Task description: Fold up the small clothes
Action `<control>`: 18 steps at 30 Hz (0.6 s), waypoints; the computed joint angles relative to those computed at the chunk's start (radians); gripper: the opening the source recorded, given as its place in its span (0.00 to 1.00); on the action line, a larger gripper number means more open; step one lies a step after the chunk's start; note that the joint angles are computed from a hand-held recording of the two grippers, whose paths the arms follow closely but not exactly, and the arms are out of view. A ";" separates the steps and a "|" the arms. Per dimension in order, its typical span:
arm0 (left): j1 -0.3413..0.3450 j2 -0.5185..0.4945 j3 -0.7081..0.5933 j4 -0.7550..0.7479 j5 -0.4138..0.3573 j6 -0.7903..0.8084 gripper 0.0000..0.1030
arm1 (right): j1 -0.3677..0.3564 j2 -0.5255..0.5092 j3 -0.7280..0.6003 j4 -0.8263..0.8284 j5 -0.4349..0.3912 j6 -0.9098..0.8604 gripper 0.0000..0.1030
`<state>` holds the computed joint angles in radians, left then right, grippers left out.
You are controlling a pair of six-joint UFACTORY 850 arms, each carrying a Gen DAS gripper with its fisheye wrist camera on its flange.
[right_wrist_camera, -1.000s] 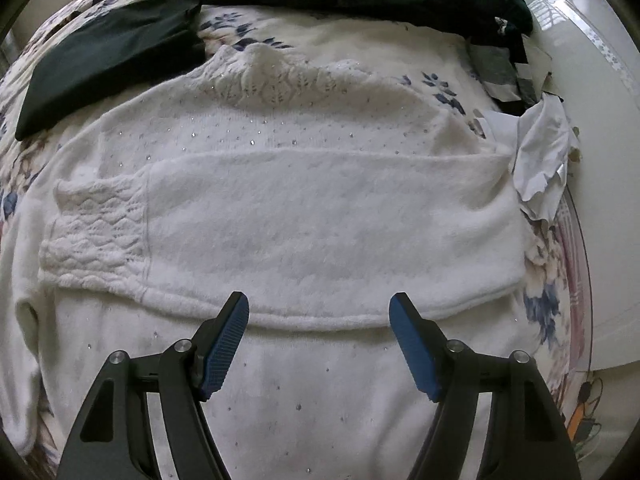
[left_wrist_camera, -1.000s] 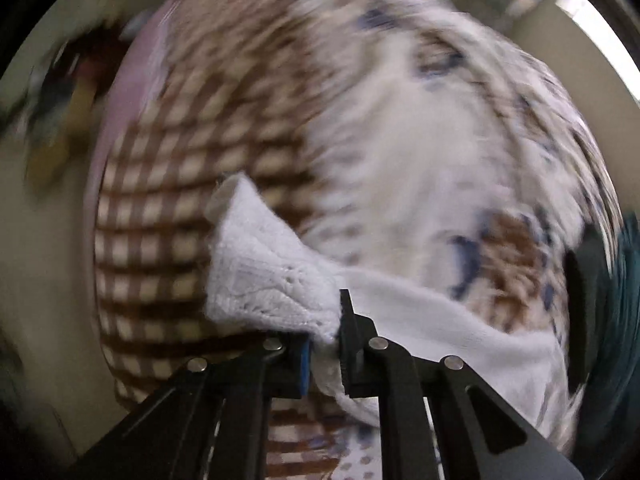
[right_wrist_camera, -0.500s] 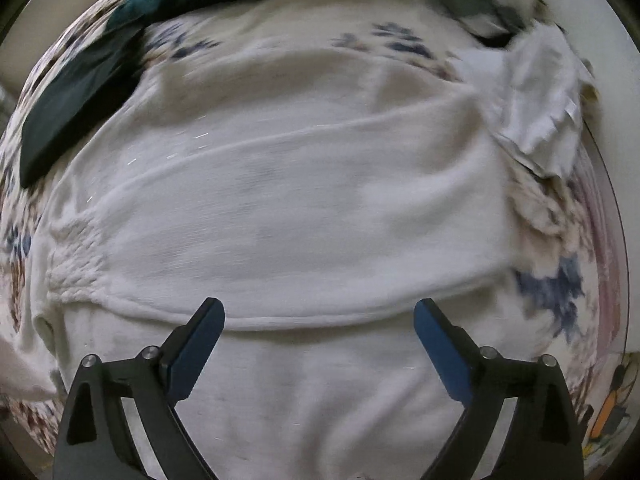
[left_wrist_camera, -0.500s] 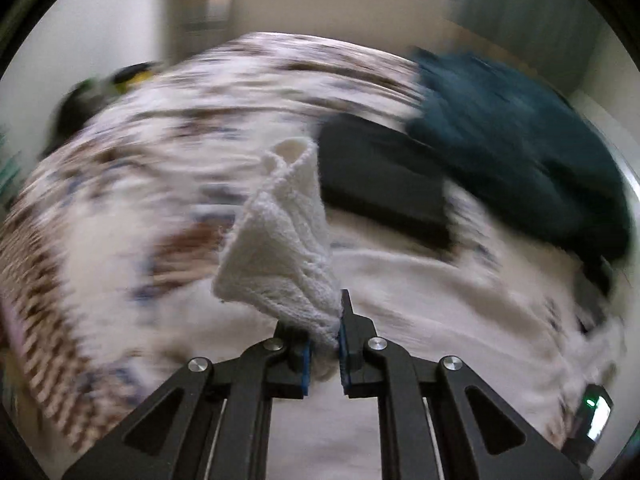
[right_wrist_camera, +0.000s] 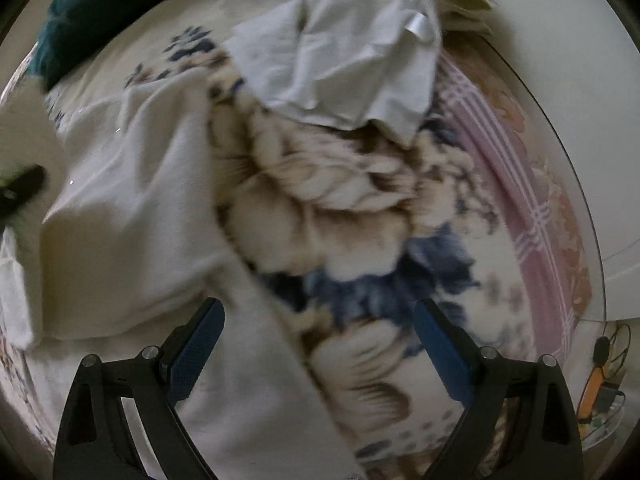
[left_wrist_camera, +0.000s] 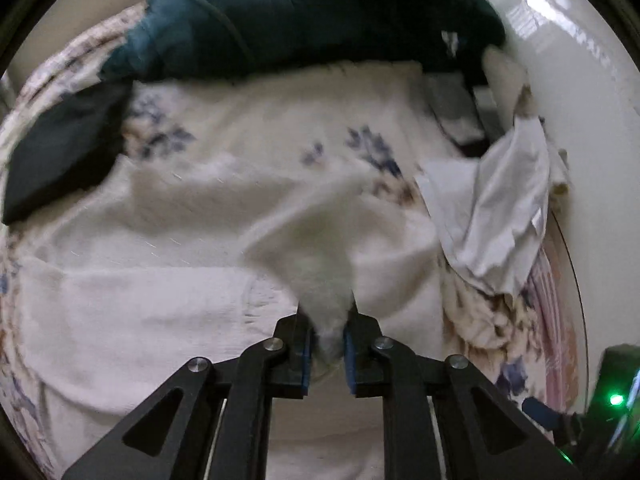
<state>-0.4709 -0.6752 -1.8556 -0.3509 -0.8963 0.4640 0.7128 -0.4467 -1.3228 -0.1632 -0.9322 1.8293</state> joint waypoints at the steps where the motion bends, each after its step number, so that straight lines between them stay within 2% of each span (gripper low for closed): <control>1: 0.001 -0.013 -0.014 -0.002 -0.032 -0.009 0.19 | -0.003 0.022 0.028 -0.003 0.024 0.007 0.94; 2: 0.002 -0.015 -0.019 -0.024 -0.049 -0.006 0.23 | -0.007 0.040 0.051 -0.005 0.044 0.014 0.94; 3: 0.014 -0.010 -0.016 -0.060 -0.057 0.001 0.36 | -0.011 0.062 0.076 -0.008 0.073 0.024 0.94; 4: 0.030 0.000 -0.011 -0.082 -0.058 0.001 0.60 | -0.015 0.087 0.102 -0.017 0.107 0.039 0.94; 6: 0.067 0.024 -0.004 -0.107 -0.054 -0.012 0.89 | -0.023 0.123 0.129 -0.047 0.154 0.077 0.94; 9: 0.119 0.046 0.006 -0.067 -0.010 -0.071 0.90 | -0.038 0.156 0.134 -0.120 0.233 0.134 0.93; 12: 0.177 0.025 -0.033 0.071 0.023 -0.206 0.90 | -0.072 0.145 0.112 -0.157 0.346 0.122 0.87; 14: 0.206 -0.004 -0.056 0.175 0.041 -0.289 0.90 | -0.101 0.109 0.082 -0.130 0.406 0.057 0.79; 17: 0.241 -0.079 -0.115 0.316 0.025 -0.418 0.90 | -0.134 0.009 -0.004 0.014 0.427 -0.134 0.61; 18: 0.249 -0.106 -0.136 0.360 0.020 -0.454 0.90 | -0.146 -0.031 -0.035 0.098 0.425 -0.231 0.47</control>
